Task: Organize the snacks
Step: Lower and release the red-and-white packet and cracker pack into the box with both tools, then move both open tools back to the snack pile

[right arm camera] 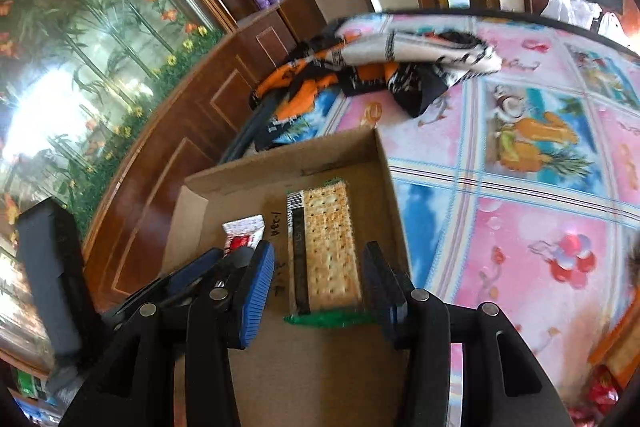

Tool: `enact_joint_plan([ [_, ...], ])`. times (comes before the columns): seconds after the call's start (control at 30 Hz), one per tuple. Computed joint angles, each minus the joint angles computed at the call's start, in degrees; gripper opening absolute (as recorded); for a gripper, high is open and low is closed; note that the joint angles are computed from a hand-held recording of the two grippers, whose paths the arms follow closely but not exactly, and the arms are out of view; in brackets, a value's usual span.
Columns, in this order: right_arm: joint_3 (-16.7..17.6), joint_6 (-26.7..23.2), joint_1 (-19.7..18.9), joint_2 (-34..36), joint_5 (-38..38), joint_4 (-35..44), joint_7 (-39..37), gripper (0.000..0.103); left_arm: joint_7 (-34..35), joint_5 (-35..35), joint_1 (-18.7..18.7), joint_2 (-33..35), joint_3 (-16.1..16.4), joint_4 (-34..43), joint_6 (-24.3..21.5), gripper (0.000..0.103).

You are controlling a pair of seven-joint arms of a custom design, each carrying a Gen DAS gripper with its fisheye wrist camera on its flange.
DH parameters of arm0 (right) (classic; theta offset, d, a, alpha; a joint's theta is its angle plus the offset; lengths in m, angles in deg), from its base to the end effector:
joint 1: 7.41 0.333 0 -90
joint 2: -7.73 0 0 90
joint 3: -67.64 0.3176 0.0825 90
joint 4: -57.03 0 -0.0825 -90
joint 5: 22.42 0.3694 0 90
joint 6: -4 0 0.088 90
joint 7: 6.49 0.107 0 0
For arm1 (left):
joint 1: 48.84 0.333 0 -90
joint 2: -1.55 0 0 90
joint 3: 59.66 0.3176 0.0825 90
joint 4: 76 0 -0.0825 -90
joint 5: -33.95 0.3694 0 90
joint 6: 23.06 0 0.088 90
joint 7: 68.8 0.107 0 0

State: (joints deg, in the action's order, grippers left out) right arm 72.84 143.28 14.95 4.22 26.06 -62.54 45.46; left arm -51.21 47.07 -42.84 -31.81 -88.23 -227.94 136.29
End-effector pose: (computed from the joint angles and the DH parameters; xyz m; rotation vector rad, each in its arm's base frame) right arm 0.4902 0.2594 0.5040 -2.1107 1.1151 0.1662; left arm 0.3669 -0.1767 0.4834 -2.3482 1.1469 -0.8575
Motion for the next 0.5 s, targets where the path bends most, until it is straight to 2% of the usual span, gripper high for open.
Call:
enact_joint_plan([
  [0.13,-1.70,0.34,-0.09,-4.97,4.60,-4.74,-4.57,0.051,-1.56,1.08,1.36,-2.04,-1.59,-0.53,1.23,0.057],
  [0.27,-4.22,-1.46,-0.19,-9.06,7.37,-9.02,-7.58,0.052,-2.23,1.81,2.62,-4.28,-3.26,-1.00,2.32,0.059],
  [0.5,-8.77,-6.82,-1.70,-14.51,10.28,-14.92,-12.19,0.054,-3.50,4.21,5.88,-7.38,-7.77,-0.20,2.17,0.062],
])
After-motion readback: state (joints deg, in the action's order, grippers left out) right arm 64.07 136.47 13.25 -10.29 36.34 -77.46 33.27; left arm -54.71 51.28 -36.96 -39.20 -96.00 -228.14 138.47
